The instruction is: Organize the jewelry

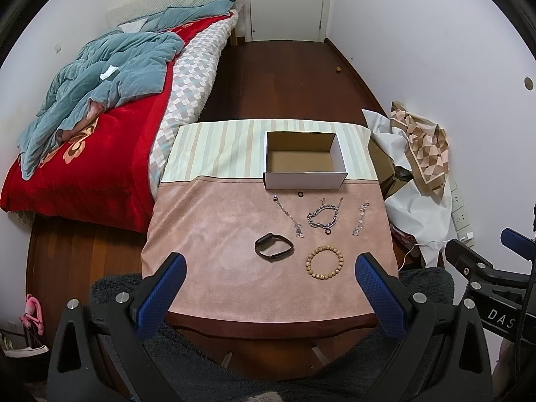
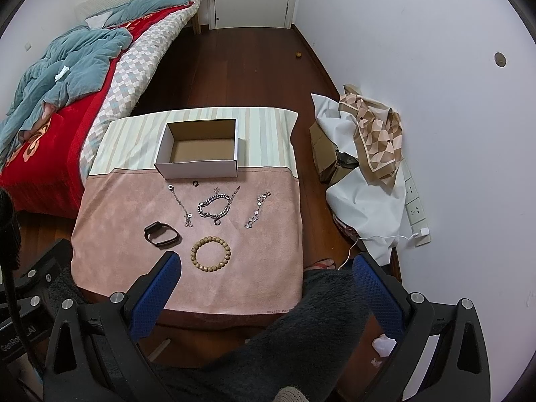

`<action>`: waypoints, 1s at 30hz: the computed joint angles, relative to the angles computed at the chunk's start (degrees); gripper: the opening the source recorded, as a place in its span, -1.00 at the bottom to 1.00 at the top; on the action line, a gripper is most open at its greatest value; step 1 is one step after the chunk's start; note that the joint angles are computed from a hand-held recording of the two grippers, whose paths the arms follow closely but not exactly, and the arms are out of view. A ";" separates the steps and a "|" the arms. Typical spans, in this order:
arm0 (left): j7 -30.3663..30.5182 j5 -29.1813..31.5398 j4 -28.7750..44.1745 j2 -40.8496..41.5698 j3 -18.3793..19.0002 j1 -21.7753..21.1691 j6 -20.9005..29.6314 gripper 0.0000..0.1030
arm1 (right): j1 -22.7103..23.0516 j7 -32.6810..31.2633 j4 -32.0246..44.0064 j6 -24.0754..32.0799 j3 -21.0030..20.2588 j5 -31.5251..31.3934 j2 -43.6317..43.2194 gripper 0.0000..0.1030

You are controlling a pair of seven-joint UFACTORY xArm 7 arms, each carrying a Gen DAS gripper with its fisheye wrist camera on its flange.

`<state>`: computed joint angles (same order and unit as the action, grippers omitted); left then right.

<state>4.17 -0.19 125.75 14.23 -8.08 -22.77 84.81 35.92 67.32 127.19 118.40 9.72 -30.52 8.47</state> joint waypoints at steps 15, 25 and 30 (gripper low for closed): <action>-3.28 11.93 -3.92 7.96 2.19 -3.60 -5.69 1.00 | -14.06 2.11 -34.48 -24.13 -1.30 19.30 -11.41 1.00; -2.72 15.57 -5.44 15.21 4.37 -4.92 -6.16 1.00 | -19.49 -1.48 -48.31 -37.32 -2.09 29.57 -7.15 0.86; -3.03 14.79 -5.84 17.10 4.71 -4.31 -5.82 1.00 | -19.86 -0.56 -51.37 -40.51 -2.22 30.76 -5.86 0.62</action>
<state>1.15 14.59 119.92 31.33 -3.37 -27.07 78.98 16.06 66.76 75.82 77.89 7.50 0.24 2.62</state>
